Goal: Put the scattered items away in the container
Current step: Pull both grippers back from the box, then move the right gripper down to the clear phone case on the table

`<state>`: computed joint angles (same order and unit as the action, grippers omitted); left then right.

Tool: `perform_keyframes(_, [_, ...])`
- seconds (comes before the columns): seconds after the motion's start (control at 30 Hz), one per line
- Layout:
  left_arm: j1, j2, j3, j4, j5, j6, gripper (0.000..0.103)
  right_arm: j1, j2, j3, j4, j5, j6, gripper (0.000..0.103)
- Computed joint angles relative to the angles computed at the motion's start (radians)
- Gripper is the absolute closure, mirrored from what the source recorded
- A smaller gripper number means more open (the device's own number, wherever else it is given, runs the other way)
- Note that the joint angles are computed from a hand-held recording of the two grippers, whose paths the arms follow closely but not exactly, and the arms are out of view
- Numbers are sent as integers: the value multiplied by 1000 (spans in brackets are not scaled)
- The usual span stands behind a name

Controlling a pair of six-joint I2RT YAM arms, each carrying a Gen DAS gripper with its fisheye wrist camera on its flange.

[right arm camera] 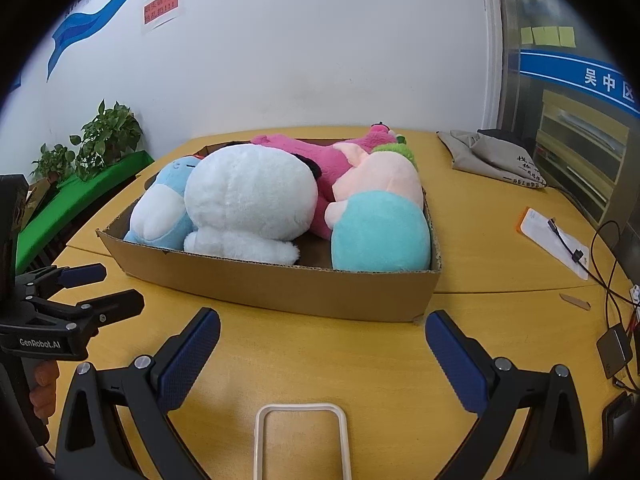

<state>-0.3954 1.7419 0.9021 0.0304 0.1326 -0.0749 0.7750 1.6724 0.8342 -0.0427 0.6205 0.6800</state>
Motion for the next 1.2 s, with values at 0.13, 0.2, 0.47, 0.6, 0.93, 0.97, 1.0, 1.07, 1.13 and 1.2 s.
perform_keyframes(0.13, [-26,25,21,-6,11,0,0,-4,-26,-30,1,-2,10,0])
perform_keyframes(0.2, [-42,51,46,-22,24,-1,0,-7,-51,-55,2,-6,16,0])
perform_keyframes(0.47, [-135,209,212,-159,58,53,4,37,-246,-350,91,-76,173,0])
perform_keyframes(0.6, [-189,302,304,-247,72,74,22,107,-176,-422,119,-139,287,0])
perform_keyframes(0.93, [-256,317,288,-295,26,77,75,236,-43,-427,126,-100,378,42])
perform_keyframes(0.97, [-260,315,283,-296,28,80,86,227,-40,-425,116,-96,367,47])
perform_keyframes(1.0, [-265,310,274,-292,26,84,91,218,-38,-421,110,-96,348,56])
perform_keyframes(1.07, [-273,303,255,-275,19,88,93,206,-30,-410,104,-102,316,61])
perform_keyframes(1.13, [-275,298,246,-267,10,89,93,211,-24,-396,99,-107,297,78])
perform_keyframes(1.2, [-273,296,244,-265,14,86,94,212,-18,-395,138,-136,265,96])
